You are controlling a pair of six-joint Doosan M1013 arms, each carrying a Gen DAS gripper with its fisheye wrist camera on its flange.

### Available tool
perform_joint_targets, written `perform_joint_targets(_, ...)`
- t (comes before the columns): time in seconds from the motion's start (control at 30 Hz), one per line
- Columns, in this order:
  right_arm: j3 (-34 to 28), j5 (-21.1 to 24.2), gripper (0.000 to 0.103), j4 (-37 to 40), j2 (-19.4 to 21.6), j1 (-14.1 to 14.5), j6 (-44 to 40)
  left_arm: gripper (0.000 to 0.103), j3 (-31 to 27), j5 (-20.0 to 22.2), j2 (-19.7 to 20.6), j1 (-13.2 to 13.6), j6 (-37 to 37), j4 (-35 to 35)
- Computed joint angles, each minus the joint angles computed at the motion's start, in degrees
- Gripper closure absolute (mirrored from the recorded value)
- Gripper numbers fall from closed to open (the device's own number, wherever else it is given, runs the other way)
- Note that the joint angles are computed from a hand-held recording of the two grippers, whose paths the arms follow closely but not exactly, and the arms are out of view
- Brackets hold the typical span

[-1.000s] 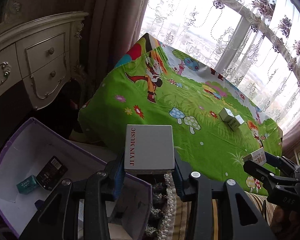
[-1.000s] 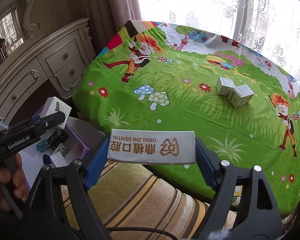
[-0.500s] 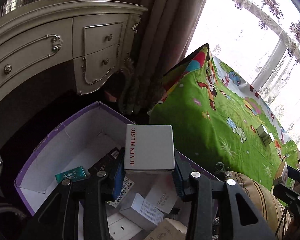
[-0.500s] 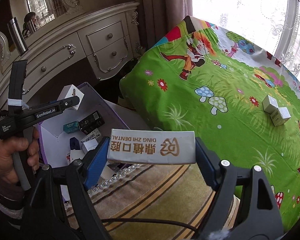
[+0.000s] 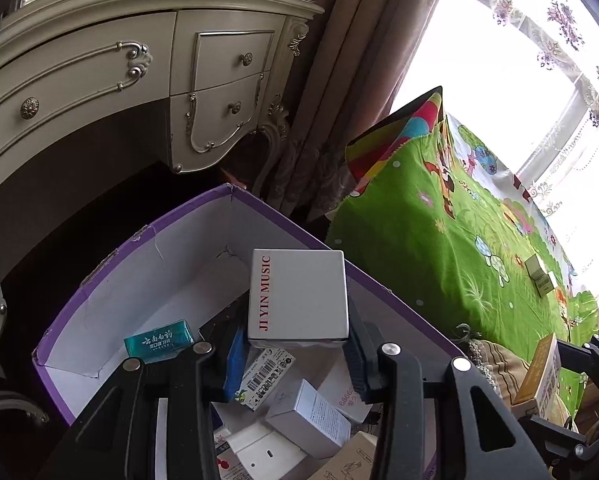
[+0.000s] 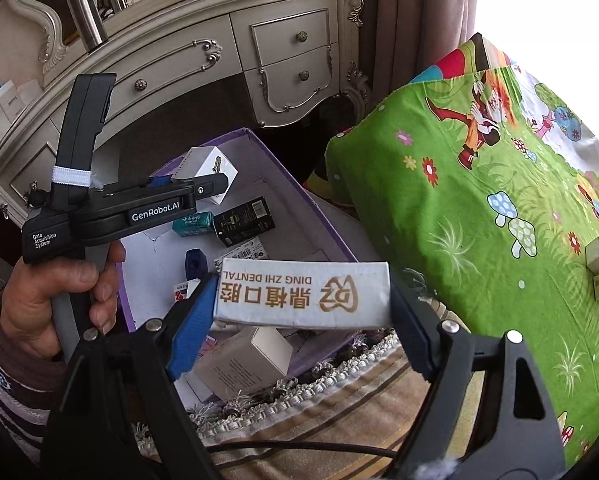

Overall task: Organize rigid objects
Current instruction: 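Open both tools to drop the two boxes into the purple box, then move both open tools back over the bed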

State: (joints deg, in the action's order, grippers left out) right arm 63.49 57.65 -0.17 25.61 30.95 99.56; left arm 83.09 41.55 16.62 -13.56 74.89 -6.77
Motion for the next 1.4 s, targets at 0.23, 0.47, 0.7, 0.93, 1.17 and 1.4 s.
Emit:
perform_joint_targets(0.23, -0.8, 1.5, 0.018, 2.1, 0.7, 0.0, -2.7, 0.060, -0.4, 0.9, 0.3, -0.1, -0.3, 0.2)
perform_joint_targets(0.47, 0.1, 1.0, 0.015, 2.5, 0.0, -0.7, -1.9, 0.051, -1.0, 2.6, 0.7, -0.5, -2.1, 2.0)
perform_joint_targets(0.7, 1.9, -0.6, 0.015, 1.7, -1.5, -1.5, -0.8, 0.050, -2.0, 3.5, 0.9, -1.4, -2.2, 3.4)
perform_joint_targets(0.93, 5.0, -2.3, 0.015, 0.6, -3.7, -3.9, 2.7, 0.050, -4.2, 4.9, 1.8, -3.1, -0.2, 3.0)
perform_joint_targets(1.17, 8.5, -4.0, 0.015, -0.8, -6.0, -6.8, 6.5, 0.050, -7.4, 6.9, 3.6, -5.6, 2.7, 2.3)
perform_joint_targets(1.4, 11.7, -5.3, 0.015, -5.8, -8.2, -10.0, 12.4, 0.050, -11.4, 9.0, 5.8, -8.4, 5.4, 1.6)
